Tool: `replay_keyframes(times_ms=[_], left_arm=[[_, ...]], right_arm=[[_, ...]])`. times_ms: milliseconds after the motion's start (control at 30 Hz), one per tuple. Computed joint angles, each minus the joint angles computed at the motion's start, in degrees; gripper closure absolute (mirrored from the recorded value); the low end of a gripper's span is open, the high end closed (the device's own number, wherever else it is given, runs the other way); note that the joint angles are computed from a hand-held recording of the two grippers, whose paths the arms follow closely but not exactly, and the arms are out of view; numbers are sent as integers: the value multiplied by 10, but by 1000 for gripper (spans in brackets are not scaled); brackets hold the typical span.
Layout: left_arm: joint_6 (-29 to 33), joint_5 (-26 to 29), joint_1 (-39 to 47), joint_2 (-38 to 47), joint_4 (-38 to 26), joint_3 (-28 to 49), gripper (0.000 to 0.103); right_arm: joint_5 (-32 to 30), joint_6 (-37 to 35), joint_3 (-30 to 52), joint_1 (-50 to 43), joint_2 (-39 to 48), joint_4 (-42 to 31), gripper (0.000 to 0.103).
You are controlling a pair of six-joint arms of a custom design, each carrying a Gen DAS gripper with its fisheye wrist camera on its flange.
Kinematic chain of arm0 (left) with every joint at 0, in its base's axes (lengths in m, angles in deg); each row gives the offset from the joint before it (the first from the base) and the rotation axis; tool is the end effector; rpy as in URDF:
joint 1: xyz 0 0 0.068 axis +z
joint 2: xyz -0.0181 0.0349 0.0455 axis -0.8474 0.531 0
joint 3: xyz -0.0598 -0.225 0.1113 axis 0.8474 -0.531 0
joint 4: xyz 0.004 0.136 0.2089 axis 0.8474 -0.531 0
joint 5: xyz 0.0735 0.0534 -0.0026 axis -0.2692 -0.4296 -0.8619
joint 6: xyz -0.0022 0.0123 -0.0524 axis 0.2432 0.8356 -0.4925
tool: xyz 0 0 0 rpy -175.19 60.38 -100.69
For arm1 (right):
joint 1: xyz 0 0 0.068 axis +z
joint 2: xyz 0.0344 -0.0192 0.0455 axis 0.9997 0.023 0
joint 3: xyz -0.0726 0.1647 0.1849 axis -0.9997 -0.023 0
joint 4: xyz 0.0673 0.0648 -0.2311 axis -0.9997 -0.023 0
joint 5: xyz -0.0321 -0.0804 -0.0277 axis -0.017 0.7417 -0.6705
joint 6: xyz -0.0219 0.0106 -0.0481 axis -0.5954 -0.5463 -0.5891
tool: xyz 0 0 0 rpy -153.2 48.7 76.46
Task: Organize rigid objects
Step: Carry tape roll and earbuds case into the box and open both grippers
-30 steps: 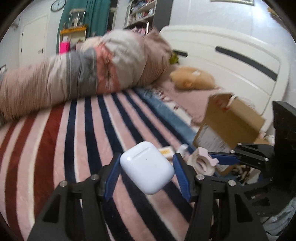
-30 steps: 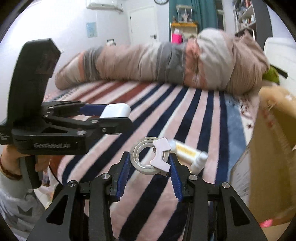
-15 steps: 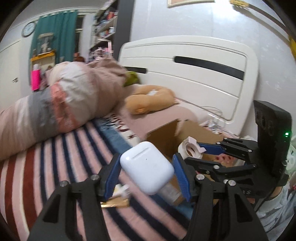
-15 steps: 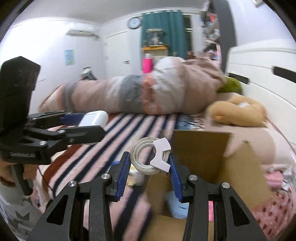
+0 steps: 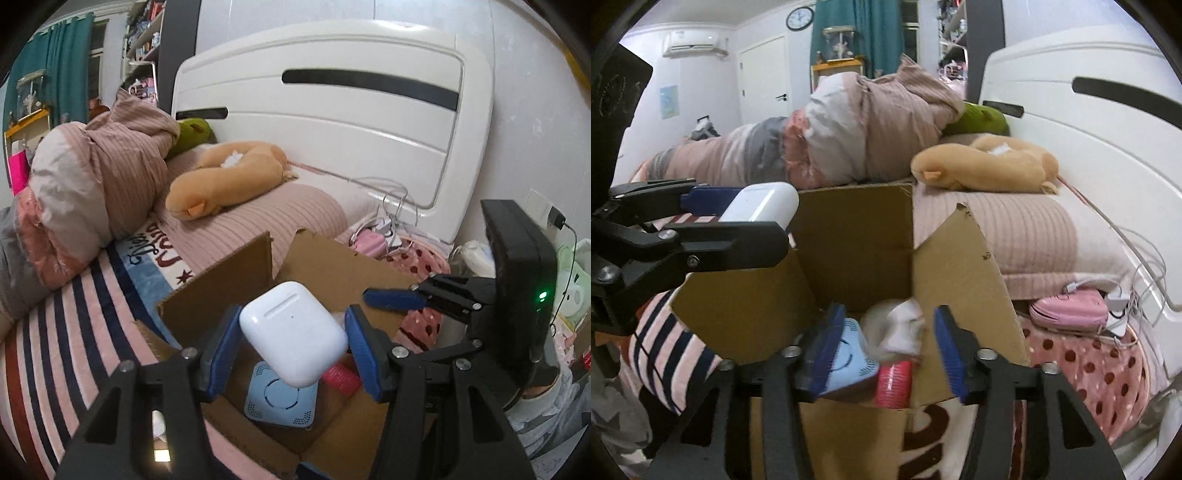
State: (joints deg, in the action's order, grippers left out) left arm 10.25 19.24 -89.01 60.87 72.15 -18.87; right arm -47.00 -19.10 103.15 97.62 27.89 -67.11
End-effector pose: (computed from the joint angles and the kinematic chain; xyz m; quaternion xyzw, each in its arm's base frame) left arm 0.2735 -0.1690 0.2163 0.2575 0.8605 -0.1602 0.4093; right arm 0.2468 0.0448 0.1651 -0.1585 0.8888 0.0835 0.4217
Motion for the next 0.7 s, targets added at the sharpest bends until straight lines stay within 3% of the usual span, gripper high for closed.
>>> replay_keyframes(times_ms=[367,533,700], left_arm=[[4,-15,13,46,7,16,48],[-1,-10,22,21,13,-7,43],[-16,11,61,-58,16,-59,39]], right_arm=[[-24,-8,-1,-3,14,12,45],[-13,-1,2,9,8,0,45],[4,8,9,38,-16,-25,45]])
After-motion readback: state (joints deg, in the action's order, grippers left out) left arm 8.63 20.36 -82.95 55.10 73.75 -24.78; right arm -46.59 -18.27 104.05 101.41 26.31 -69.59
